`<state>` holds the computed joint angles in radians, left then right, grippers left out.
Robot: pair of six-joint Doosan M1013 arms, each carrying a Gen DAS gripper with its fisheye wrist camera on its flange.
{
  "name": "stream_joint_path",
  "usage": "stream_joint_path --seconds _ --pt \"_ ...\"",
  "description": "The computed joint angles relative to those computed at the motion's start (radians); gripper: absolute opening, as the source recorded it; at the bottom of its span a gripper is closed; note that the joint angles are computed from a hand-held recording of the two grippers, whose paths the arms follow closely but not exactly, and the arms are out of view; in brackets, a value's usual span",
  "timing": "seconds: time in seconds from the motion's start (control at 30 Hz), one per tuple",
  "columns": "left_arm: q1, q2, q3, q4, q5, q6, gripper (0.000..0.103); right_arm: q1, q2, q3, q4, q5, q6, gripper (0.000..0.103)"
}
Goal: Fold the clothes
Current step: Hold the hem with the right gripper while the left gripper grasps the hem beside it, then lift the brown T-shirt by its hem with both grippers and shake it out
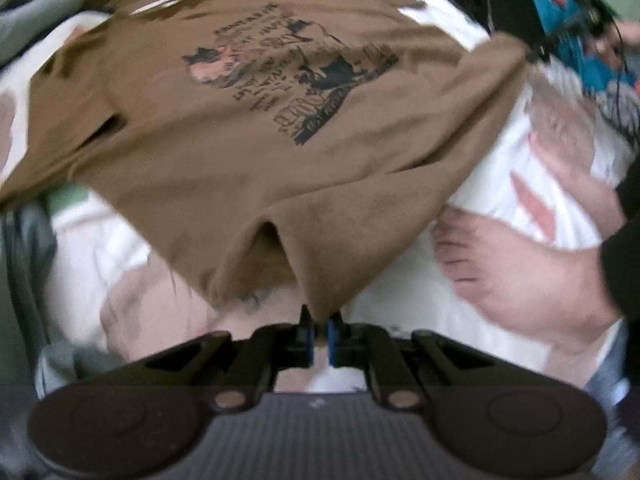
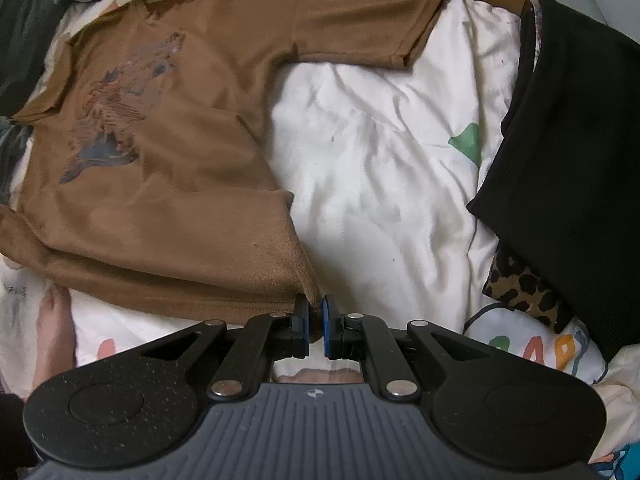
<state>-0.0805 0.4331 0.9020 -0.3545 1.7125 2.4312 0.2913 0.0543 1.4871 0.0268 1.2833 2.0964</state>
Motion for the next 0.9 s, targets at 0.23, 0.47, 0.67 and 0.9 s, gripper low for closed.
stream_joint_path --seconds 0.23,0.47,0.67,0.9 --pt "0.021 -0.013 -0.063 -0.082 0.076 -0.19 0.004 -0.008 -0.015 -0.05 0.049 0.032 -0.069 0.005" --pt "0.052 -0.013 -0.155 -0.124 0.066 -0.303 0.004 -0.013 -0.009 -0.147 0.066 0.069 -0.094 0.004" --pt "0.074 0.003 -0.264 -0.176 0.053 -0.389 0.004 -0.011 0.015 -0.261 0.059 0.126 -0.107 0.004" --pt "0.094 0.015 -0.352 -0.181 0.054 -0.426 0.004 -0.015 0.026 -0.36 0.088 0.171 -0.087 0.004"
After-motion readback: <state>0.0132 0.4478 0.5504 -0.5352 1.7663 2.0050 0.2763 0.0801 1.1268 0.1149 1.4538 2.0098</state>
